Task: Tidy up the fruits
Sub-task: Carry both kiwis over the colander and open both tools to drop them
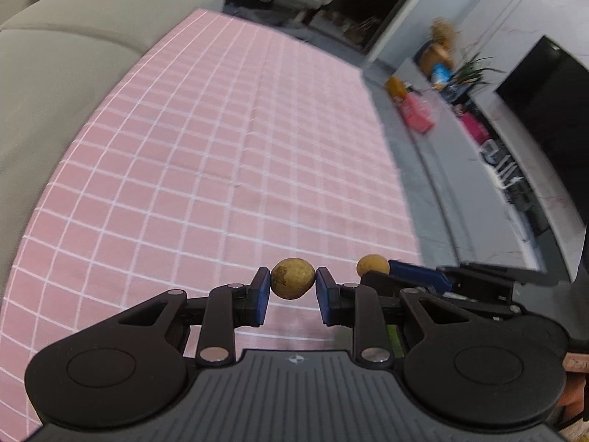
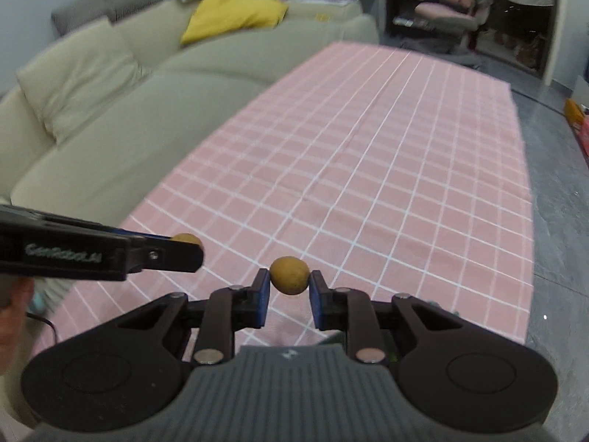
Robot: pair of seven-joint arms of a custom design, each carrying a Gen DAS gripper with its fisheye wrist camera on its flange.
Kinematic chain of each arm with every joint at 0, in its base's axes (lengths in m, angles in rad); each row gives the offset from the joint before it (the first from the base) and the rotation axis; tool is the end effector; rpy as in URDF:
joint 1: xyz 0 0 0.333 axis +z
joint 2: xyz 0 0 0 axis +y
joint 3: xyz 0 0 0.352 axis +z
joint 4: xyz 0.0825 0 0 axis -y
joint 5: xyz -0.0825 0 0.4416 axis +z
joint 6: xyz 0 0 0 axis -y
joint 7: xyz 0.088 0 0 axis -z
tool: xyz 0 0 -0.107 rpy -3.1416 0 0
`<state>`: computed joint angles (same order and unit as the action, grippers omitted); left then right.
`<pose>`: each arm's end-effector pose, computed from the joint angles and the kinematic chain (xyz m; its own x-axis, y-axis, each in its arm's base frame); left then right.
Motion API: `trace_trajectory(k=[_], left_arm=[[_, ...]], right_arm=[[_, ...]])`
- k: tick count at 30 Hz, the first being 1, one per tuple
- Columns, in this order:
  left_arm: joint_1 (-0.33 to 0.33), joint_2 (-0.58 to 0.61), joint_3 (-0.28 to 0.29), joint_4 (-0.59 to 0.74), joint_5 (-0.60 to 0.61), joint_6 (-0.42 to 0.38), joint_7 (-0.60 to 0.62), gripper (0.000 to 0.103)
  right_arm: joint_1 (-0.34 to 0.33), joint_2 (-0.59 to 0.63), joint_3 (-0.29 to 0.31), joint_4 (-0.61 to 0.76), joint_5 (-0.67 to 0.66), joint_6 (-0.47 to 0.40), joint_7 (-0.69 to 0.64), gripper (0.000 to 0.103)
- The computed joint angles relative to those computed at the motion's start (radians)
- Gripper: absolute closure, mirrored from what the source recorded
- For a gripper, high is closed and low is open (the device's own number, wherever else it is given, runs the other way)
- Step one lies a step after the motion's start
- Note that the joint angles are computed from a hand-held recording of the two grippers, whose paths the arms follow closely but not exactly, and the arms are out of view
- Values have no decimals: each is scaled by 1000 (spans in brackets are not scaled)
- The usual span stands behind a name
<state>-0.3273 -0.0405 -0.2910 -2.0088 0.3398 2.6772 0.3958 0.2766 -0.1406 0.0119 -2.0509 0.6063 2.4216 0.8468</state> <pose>0.5169 -0.3834 0.5664 0.1431 -0.8913 0.4302 -0.7641 -0.3758 -0.5244 0.5798 0.1750 0.5743 0.6451 -0.7471 -0.1606 -0.6510 -0.4272 -0.6274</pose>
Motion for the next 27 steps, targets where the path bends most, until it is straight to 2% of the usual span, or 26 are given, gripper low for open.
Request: trace_trajectory(k=[4, 9, 15, 22, 27], left_arm=[[-15, -2, -12, 16, -3, 36, 18, 73], [-54, 39, -28, 64, -68, 66, 140, 73], [-114, 138, -40, 164, -109, 41, 283, 73], [-170, 269, -31, 293, -144, -14, 415, 73], [-210, 364, -3, 405, -135, -106, 449, 73]], right_arm=[[-9, -108, -28, -78, 47, 16, 0, 84], [-26, -235, -67, -187, 7, 64, 18, 84], [-55, -322, -127, -278, -42, 70, 36, 84], [-71, -336, -164, -335, -91, 82, -8, 84], [-60, -282, -175, -324, -83, 101, -83, 84]])
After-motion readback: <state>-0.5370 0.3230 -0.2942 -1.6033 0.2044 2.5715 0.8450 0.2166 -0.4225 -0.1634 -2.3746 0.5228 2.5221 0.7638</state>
